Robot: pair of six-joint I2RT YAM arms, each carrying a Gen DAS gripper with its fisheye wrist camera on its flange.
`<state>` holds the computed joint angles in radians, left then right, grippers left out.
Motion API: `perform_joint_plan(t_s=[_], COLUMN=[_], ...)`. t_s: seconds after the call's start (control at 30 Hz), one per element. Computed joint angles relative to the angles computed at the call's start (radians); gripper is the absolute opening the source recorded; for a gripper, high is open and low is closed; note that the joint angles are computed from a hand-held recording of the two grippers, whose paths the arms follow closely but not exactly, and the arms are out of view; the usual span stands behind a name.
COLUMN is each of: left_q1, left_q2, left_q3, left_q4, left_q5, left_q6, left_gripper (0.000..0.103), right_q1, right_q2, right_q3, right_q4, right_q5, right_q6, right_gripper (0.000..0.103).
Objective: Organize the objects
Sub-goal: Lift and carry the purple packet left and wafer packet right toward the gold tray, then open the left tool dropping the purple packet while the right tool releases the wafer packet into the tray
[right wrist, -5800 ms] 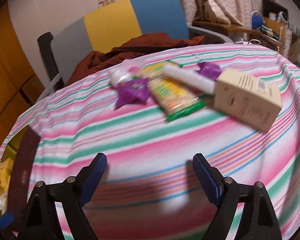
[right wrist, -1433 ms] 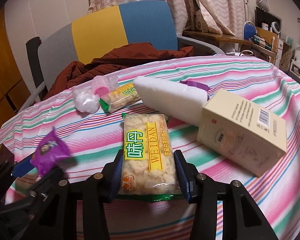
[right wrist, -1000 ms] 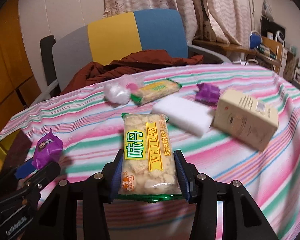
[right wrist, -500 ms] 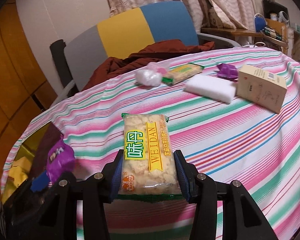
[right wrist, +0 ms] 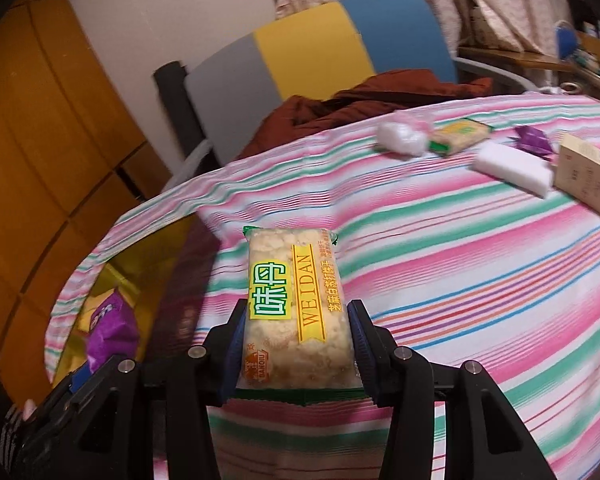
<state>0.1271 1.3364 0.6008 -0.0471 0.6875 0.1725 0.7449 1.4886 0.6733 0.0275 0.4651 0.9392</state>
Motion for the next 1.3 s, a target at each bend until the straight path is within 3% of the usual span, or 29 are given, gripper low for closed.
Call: perform_joint_plan(t_s=[0.17, 0.37, 0.53, 0.7, 0.77, 1.3], left_q1=[0.061, 0.060, 0.061, 0.065, 0.063, 0.130], left_q2=[0.092, 0.267, 0.330, 0.391, 0.396, 0.268], left_q3=[0.092, 0.274, 0.329, 0.391, 0.393, 0.275], left_q4=[-0.027, -0.161, -0.183, -0.229, -0.230, -0.155], left_q5=[-0.023, -0.116, -0.177, -0.220, -0.239, -0.208], left_q6=[0.005, 0.041, 0.054, 0.047, 0.044, -0.068], left_gripper=[0.054, 0.054, 0.054, 0.055, 0.055, 0.058], right_q1=[0.051, 0.056, 0.046, 0.035, 0.029, 0.027], right_q2=[0.082, 0.190, 0.298, 0.384, 0.399, 0.260], right_q3=[0.118, 0.275, 0.414, 0.530, 0.548, 0.331], right_q4=[0.004, 0.000, -0.039, -0.076, -0.081, 0.012], right_q5=[-0.021, -0.073, -0.124, -0.137, -0.141, -0.099], right_q6=[-0.047, -0.114, -0.143, -0.143, -0.137, -0.051], right_gripper=[0.049, 0.049, 0.049, 0.053, 0.061, 0.073])
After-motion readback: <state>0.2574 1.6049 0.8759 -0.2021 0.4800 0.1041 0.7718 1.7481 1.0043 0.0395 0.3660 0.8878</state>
